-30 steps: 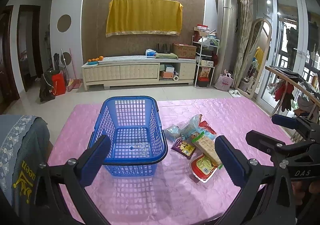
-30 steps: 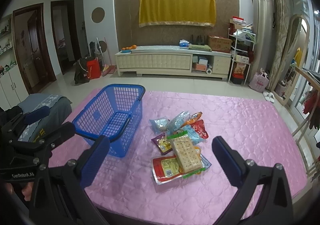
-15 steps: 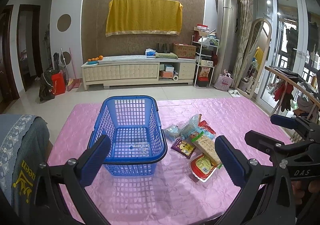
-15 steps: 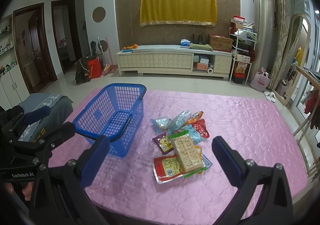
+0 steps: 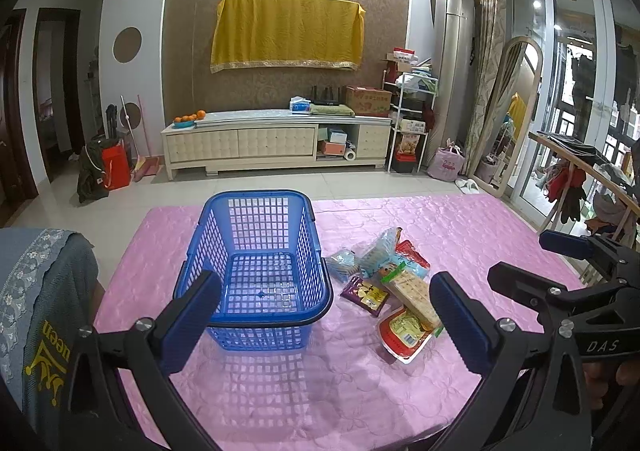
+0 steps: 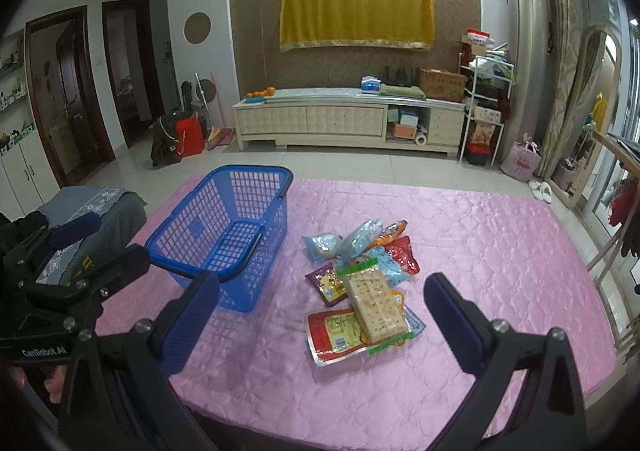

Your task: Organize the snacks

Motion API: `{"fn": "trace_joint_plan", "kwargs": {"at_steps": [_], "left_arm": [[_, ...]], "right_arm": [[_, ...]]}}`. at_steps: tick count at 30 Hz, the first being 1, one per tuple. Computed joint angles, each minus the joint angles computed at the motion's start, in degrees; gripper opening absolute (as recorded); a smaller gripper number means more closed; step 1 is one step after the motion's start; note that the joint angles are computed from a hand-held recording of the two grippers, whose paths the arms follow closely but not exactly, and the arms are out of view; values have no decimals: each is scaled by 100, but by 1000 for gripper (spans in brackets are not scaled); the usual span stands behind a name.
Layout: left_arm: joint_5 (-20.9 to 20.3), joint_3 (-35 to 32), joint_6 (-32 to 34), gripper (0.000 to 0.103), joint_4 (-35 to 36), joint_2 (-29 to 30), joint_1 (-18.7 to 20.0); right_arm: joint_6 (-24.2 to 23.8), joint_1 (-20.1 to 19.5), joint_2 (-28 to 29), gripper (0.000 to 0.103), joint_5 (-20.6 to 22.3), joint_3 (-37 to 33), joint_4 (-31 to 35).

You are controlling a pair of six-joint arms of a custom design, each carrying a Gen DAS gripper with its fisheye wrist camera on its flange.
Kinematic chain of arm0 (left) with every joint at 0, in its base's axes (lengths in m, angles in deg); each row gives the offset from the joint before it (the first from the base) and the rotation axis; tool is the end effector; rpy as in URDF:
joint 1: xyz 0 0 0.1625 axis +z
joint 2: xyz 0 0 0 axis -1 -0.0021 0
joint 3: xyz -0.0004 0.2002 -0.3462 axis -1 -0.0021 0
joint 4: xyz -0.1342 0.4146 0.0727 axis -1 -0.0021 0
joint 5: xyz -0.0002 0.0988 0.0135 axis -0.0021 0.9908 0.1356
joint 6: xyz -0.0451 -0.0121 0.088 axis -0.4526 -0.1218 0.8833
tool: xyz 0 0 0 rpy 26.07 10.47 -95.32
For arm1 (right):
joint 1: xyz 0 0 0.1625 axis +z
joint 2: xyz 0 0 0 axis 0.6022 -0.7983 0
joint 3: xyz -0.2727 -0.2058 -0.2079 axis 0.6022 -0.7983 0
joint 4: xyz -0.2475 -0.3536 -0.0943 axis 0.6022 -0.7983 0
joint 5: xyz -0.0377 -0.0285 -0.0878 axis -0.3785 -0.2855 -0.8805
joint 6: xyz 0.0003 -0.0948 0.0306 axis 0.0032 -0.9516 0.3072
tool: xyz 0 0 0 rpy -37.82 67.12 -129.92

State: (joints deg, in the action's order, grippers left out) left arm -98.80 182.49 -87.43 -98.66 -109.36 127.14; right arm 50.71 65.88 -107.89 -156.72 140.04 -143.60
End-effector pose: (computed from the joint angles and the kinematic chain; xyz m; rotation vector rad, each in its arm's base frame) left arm -0.3205 -0.5129 0.0964 0.6397 2.2404 -1.1639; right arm 0.2038 -0.4897 0.2716 0.6605 -2.3016 0.9993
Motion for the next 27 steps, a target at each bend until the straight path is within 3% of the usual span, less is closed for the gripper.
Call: {"fn": "trace_joint_plan", "kwargs": {"at_steps": [27], "left_arm": [[-75, -47, -1, 103, 16, 24, -4]], "right_arm": [[-32, 7, -72, 103, 61, -8, 93]]}}
